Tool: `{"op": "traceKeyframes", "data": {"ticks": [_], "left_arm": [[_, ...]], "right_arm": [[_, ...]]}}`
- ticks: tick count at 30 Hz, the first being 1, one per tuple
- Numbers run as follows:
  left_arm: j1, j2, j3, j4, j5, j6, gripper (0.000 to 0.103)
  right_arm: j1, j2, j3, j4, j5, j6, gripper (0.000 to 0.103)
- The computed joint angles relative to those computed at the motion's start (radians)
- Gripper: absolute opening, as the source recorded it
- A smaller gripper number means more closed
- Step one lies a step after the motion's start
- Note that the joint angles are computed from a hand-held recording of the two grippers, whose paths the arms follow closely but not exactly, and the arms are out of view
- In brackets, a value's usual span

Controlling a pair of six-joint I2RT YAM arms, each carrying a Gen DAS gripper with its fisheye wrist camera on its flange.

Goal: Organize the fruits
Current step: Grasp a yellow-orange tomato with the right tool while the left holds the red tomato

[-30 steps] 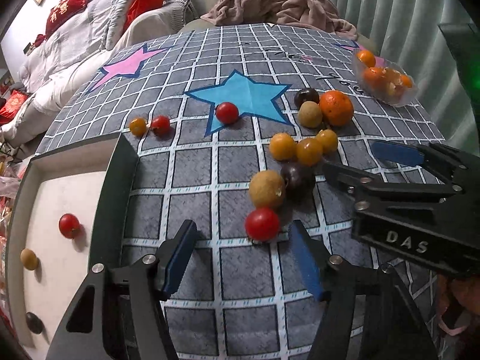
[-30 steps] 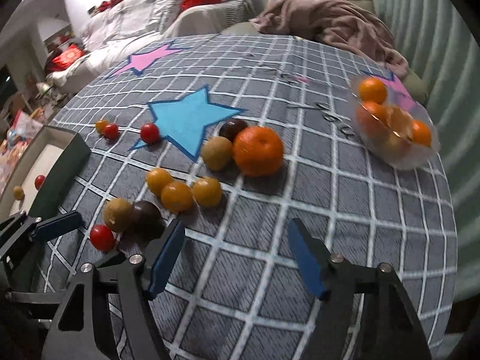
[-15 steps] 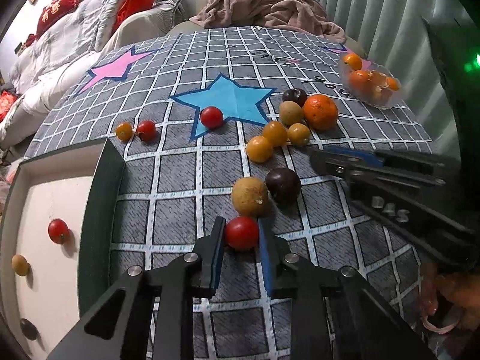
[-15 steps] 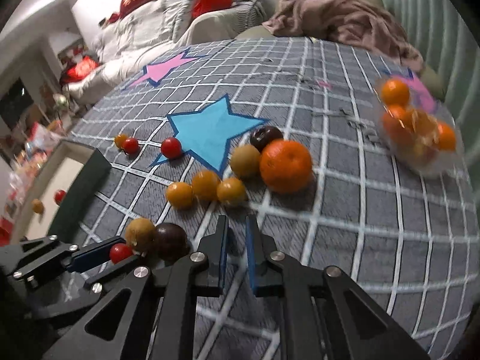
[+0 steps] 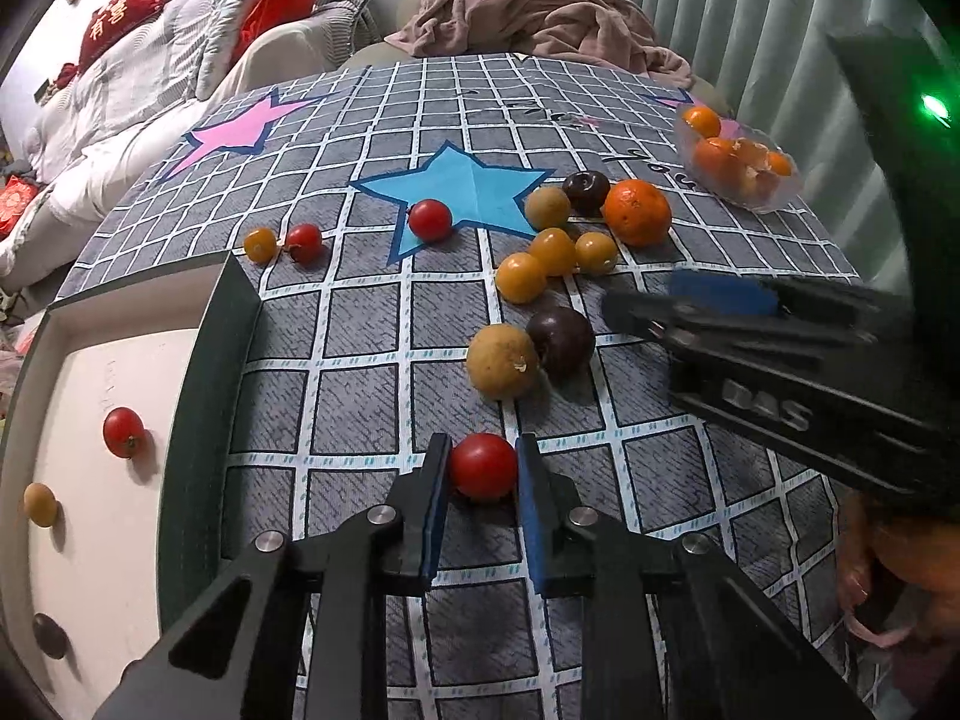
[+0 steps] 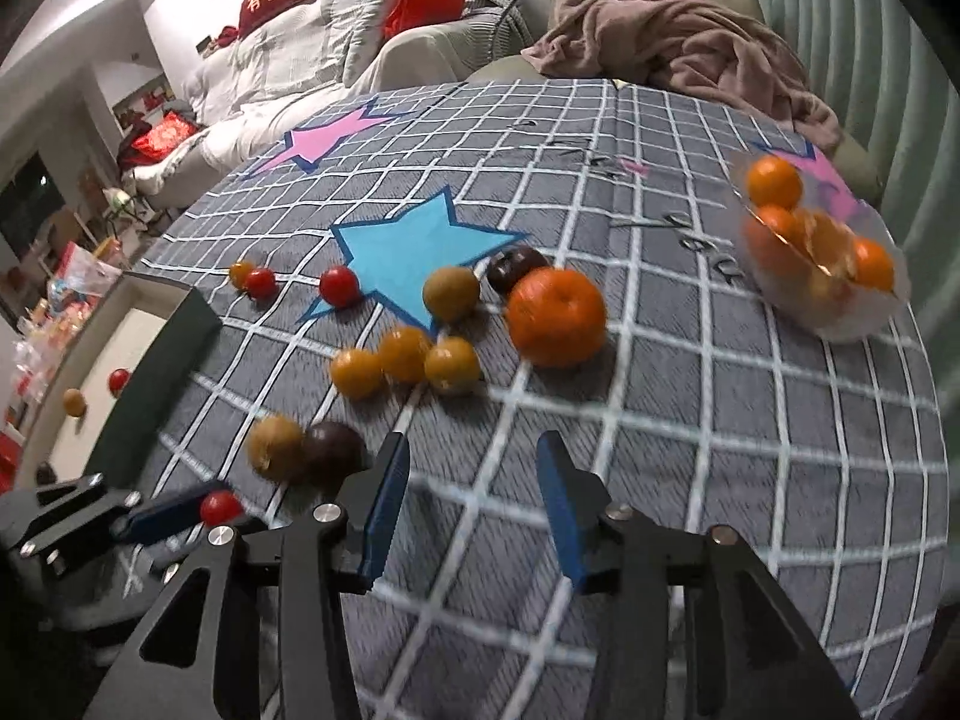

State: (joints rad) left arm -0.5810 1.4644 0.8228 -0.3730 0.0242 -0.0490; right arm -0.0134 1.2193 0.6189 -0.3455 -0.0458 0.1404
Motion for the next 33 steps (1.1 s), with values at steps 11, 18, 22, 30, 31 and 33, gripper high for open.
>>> {"op": "traceKeyframes", "data": {"ticks": [11, 18, 22, 30, 31, 33], "left_arm": [[0.006, 0.005, 0.005, -0.004, 0.013, -0.007, 0.023], [0.015, -0.016, -0.017, 0.003, 0.027, -0.005, 0.023], [0.02, -0.047, -0.04, -0.011, 0.038, -0.006, 0.023], [0.031, -0.154, -0.085, -0.079, 0.065, -0.015, 0.023], [0.033, -0.177, -0.091, -0.091, 0.069, -0.012, 0.023], [0.045, -0.22, -0.1, -0.118, 0.082, -0.006, 0.023]], "right_arm": [[-0.016, 0.051, 0.028, 0.052, -0.06, 0.027, 0.022], [-0.093, -0.159, -0.066, -0.064, -0.156, 0.037, 0.022], [-0.099, -0.298, -0.12, -0.155, -0.17, 0.035, 0.022], [-0.055, -0.508, -0.154, -0.316, -0.166, 0.096, 0.022], [-0.045, -0.527, -0.153, -0.332, -0.161, 0.105, 0.022], [-0.012, -0.562, -0.143, -0.369, -0.149, 0.133, 0.022]]}}
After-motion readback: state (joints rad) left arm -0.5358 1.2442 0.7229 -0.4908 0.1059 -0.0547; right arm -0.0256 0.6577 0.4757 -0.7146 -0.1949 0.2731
